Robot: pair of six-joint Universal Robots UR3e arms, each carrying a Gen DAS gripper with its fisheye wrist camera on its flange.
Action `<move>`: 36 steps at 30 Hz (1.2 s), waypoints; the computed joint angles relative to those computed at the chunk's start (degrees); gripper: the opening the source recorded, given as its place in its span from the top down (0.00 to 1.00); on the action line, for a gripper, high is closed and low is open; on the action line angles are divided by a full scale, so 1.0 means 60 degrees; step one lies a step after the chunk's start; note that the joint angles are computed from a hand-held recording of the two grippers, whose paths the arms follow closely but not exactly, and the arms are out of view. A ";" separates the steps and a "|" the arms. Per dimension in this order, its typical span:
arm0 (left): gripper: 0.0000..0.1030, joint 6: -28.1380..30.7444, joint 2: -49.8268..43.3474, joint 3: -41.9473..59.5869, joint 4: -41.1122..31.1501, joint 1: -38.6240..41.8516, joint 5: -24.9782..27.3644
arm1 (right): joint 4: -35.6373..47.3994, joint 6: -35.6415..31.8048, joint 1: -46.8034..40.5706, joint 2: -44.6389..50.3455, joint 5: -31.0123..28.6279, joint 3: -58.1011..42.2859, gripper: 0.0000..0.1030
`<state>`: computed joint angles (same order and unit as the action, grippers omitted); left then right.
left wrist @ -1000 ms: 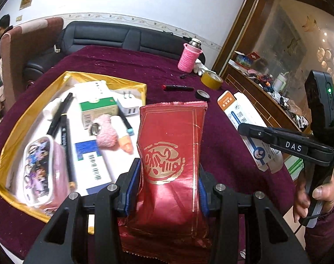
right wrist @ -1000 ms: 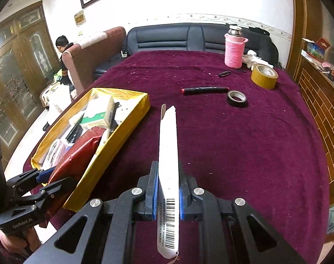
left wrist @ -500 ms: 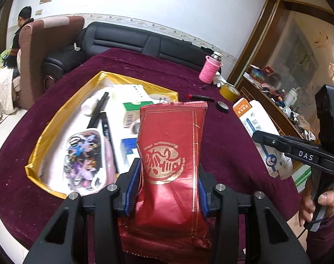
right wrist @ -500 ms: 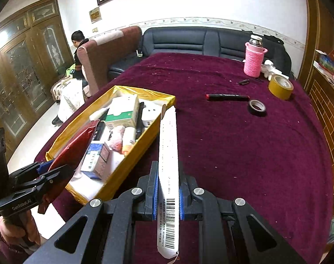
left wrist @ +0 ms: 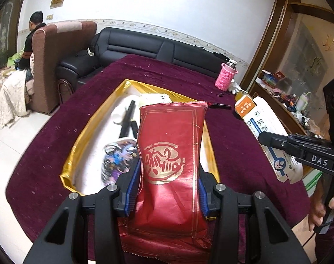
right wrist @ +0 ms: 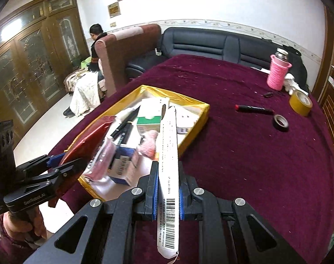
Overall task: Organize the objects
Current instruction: 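Carry the red pouch and white-blue box over the tray and lower them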
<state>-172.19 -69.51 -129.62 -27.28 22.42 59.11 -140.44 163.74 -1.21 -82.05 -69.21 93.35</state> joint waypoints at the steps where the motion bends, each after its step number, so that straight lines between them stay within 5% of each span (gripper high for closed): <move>1: 0.57 0.0049 -0.0092 0.0072 0.0053 0.0012 0.0077 | 0.0041 0.0046 0.0123 0.0123 -0.0012 -0.0163 0.85; 23: 0.57 0.0509 -0.4086 0.3298 0.0935 -0.0657 0.1898 | 0.1250 0.0982 0.1666 0.3772 0.0010 -0.4502 0.85; 36: 0.57 0.0481 -0.7091 0.7303 -0.0993 -0.1207 0.2287 | 0.2220 0.1723 0.1330 0.5454 0.0790 -0.6597 0.85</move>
